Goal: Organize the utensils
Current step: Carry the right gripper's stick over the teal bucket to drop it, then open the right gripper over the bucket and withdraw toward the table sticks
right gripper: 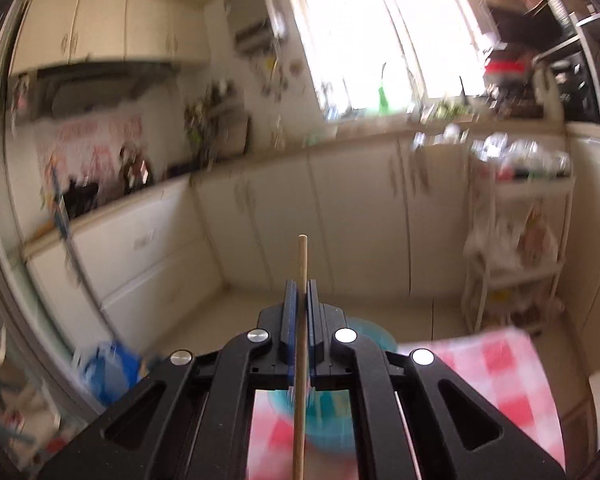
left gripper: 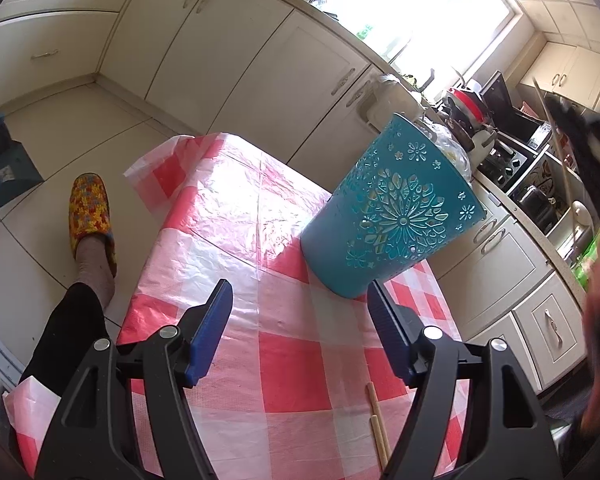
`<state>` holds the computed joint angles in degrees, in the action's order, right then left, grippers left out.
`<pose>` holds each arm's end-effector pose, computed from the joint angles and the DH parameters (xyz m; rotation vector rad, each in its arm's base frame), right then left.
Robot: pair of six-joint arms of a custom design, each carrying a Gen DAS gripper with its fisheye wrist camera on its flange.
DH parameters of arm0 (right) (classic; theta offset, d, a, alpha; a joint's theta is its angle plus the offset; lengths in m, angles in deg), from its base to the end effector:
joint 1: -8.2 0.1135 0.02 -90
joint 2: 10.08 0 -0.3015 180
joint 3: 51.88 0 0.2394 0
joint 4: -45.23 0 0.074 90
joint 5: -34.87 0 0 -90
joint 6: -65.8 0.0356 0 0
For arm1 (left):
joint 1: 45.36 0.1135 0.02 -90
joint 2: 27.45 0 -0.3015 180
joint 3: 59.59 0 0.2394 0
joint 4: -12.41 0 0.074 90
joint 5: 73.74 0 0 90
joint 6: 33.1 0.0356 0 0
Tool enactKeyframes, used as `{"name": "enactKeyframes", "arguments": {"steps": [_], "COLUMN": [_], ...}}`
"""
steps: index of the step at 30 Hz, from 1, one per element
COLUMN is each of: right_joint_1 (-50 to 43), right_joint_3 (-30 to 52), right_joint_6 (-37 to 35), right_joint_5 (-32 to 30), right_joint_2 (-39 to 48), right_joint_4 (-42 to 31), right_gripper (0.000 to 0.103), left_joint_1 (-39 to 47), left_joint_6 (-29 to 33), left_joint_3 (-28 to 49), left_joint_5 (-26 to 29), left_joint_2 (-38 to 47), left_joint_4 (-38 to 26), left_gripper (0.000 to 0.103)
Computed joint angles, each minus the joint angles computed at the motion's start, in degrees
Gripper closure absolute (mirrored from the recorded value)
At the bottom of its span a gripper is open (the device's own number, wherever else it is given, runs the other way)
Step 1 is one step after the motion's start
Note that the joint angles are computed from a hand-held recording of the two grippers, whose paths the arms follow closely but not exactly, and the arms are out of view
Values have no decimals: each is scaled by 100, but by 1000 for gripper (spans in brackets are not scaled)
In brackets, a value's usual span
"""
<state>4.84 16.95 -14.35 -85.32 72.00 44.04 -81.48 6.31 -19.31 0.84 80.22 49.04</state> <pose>0.3135 -0.0005 0.3311 -0.1654 1.8156 0.5589 0.2452 -0.1672 0.1244 -0.4336 2.1055 -0.6256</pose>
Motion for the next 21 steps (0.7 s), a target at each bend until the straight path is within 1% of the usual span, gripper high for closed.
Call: {"name": "enactKeyframes", "arguments": {"steps": [2,4,6,8,10,11,13,14,15,17,19,21], "right_joint_1": [254,544,715,879,954,963,925,856,774,626,360,57], "right_joint_3": [224,361,460,519,567,524,406,260,147,-138,-797,-1517], "right_joint_6": [328,375,393,255,71,-26,-108,-83,-78,-106,-248,-540], "right_joint_5": [670,1456,1908,2310,2386,2367,2264,2123,1912,1544,1003,534], "right_joint_2": [410,800,1111,1350,1524,1528,1489,1367,1267,998,360,-359], "right_joint_4": [437,777,877,825,729,694,664,671,653,623,619,392], "right_gripper": [97,97,97,97,97,97,90,82,79,79,72,64], "left_joint_1": [12,33,66,97,126,132,144,145,148,150,141,125], "left_joint_6": [-10,-25,-51,-65,-78,-90,-98,-108,-114,-124,-129,-111], "left_joint_3": [-24,-70,-111,-150,-191,-208,-243,-249,-255,-246,-233,-190], "left_joint_5": [24,54,125,175,225,234,242,236,230,213,187,148], "left_joint_2": [18,35,58,81,119,131,148,154,147,144,135,117], "left_joint_4": [69,164,266,366,484,531,606,623,619,590,552,451], "left_gripper": [37,37,36,36,36,36,36,36,35,35,35,34]}}
